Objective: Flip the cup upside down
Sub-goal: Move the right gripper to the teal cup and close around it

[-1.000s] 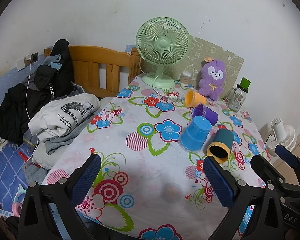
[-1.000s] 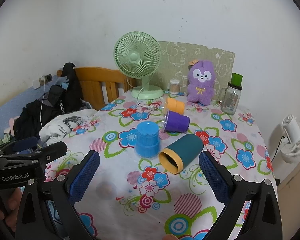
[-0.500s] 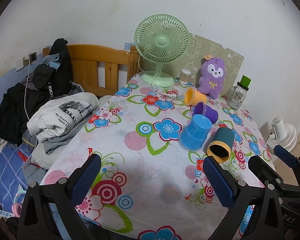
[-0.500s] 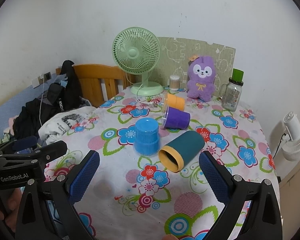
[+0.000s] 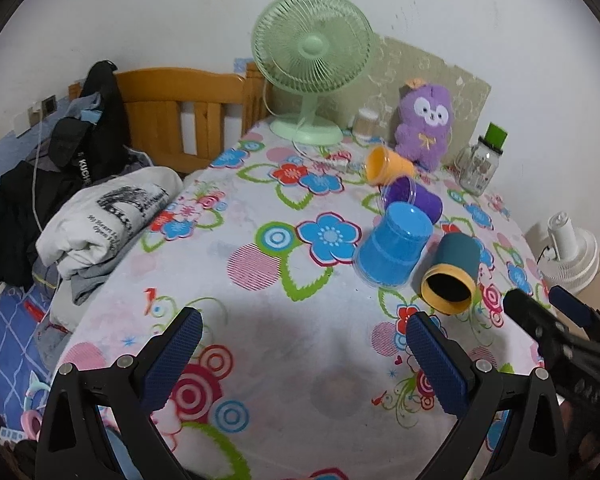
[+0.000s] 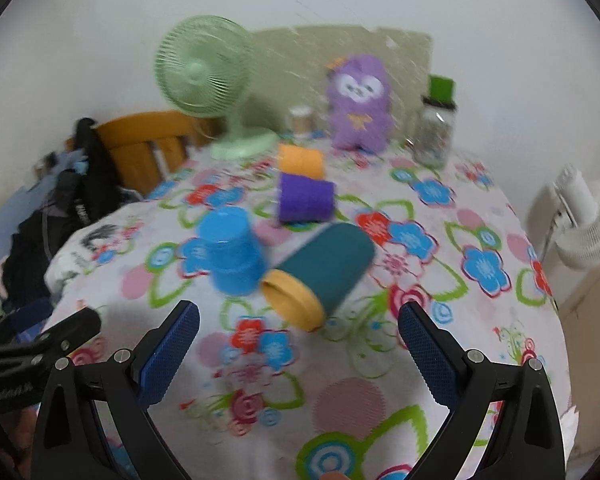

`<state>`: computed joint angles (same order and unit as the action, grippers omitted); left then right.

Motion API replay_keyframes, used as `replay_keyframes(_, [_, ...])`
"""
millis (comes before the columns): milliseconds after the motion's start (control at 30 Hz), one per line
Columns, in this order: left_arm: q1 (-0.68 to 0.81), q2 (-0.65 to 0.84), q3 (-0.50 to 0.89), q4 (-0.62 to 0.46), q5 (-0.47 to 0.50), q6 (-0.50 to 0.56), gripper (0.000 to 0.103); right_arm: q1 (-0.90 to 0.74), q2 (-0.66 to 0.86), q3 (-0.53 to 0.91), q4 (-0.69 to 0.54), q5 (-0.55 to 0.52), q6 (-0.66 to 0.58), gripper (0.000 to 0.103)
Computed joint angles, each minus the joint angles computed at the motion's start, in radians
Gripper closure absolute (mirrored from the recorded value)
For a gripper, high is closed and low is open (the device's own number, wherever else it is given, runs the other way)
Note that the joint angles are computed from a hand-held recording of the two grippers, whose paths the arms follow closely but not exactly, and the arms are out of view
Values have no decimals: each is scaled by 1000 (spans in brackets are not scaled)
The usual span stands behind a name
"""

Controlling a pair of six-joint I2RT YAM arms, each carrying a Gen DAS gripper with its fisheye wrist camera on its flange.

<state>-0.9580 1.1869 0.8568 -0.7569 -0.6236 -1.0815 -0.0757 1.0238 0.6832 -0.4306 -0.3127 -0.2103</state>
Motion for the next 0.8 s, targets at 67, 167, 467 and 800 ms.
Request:
replay_keyframes(67, [43,38,5,54,41,58,0,-20,85,35,32,-9,16,2])
replay_keyframes(167, [98,105,24,124,93,125,0,-32,221,104,48,-2,56,2])
replay_keyframes(467, [192,293,119,245,205,261,0,-7,532,281,44,-16,142,2])
replay_keyframes(800, [235,346,130,273,245,280,0,27,739,448,-52,-84,154,16])
